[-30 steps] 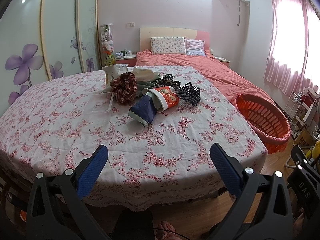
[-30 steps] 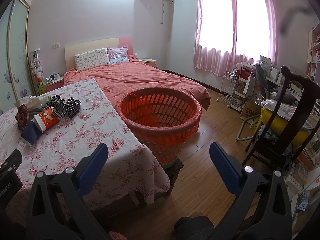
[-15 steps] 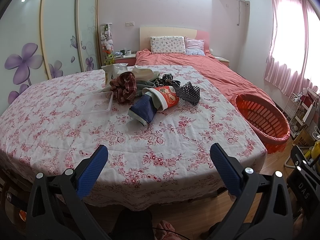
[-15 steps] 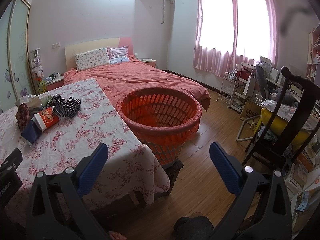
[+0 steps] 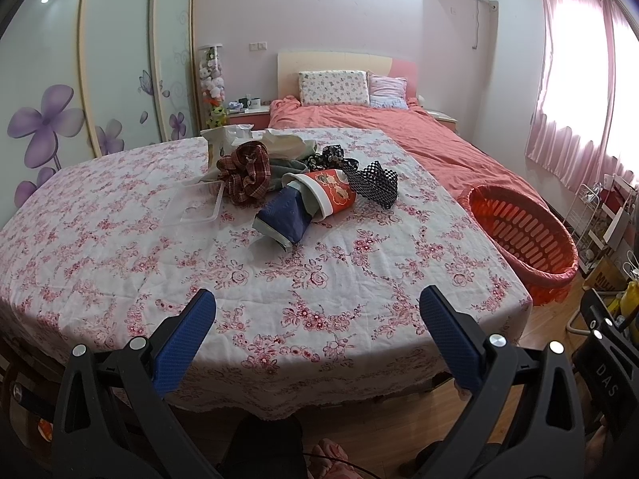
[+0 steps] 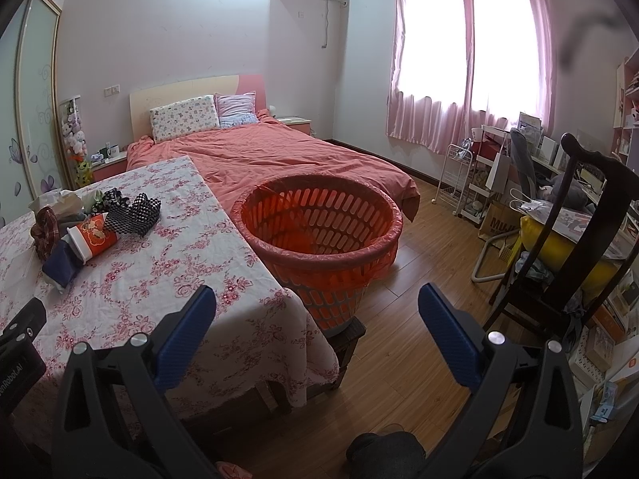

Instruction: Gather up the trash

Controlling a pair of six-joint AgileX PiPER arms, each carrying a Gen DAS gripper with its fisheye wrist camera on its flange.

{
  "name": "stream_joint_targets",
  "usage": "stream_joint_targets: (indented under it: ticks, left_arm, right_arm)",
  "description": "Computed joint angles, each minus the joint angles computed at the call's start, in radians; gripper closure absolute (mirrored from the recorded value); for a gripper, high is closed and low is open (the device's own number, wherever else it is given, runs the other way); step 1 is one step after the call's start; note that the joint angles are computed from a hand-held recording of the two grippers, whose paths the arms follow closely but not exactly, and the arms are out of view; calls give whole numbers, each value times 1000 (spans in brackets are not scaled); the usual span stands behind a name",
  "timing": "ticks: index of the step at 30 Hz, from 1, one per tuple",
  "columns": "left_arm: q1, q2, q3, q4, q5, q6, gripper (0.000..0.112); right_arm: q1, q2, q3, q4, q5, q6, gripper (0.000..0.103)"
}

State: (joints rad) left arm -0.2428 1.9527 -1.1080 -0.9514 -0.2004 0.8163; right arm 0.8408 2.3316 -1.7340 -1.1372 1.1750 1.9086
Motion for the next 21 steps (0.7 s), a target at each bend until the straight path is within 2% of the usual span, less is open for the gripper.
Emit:
stream_joint_targets:
  ticks: [11,16,19,21]
  left_arm:
    - [-2,0,2,-3,-1,0,12]
    - [-9,14,-20,-67,7,56,12]
    - [30,27,-40,36,51,-35,12]
    - [57,39,-64,63,76,-59,12]
  right_arm:
    - [0,2,-3,0,1,-2,4]
    - [2,8,-15,-3,-3,-4,4]
    - [-5,-20,45,-34,-30,30,4]
    - [-3,-10,16,-28,-22,13,4]
